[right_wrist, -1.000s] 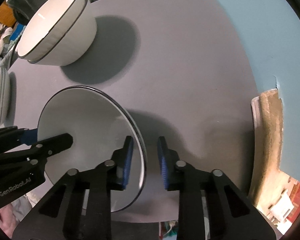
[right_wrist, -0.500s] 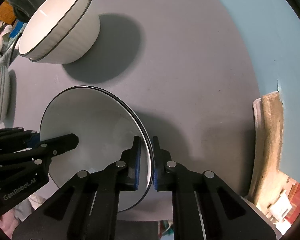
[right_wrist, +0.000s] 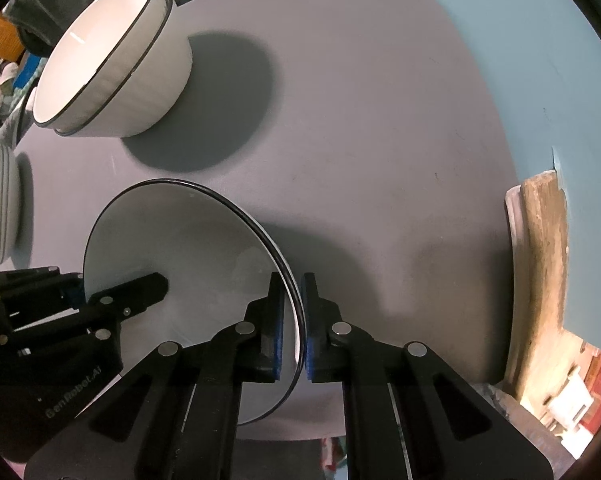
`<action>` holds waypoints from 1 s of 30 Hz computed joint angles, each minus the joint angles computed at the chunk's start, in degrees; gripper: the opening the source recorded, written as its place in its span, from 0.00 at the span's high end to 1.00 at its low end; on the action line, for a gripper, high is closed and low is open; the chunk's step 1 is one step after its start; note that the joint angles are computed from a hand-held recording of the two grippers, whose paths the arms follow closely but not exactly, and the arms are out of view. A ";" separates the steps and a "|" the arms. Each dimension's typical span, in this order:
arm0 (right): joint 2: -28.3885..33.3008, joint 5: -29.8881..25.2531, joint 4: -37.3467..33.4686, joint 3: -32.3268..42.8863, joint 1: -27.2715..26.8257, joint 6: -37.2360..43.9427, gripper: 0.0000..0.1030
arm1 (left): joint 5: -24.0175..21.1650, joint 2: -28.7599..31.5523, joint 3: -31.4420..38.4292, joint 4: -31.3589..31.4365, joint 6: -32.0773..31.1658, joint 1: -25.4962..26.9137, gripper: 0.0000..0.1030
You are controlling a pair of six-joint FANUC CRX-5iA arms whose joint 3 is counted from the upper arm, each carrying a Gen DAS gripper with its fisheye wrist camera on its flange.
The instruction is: Organize plates and bowls
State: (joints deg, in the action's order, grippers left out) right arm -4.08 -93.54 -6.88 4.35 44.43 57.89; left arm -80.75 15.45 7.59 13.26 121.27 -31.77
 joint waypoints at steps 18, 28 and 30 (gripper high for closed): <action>0.72 -0.13 -1.20 0.28 -2.79 0.55 0.93 | -2.51 2.25 4.46 -1.39 1.83 -1.81 0.95; 2.35 -2.76 -2.60 3.90 -3.96 1.31 0.94 | -2.85 -0.57 2.83 -1.19 3.28 -0.58 0.95; 2.80 -3.25 -2.53 4.91 -4.11 1.91 0.94 | -3.48 -1.04 3.42 -1.39 3.80 -0.61 0.95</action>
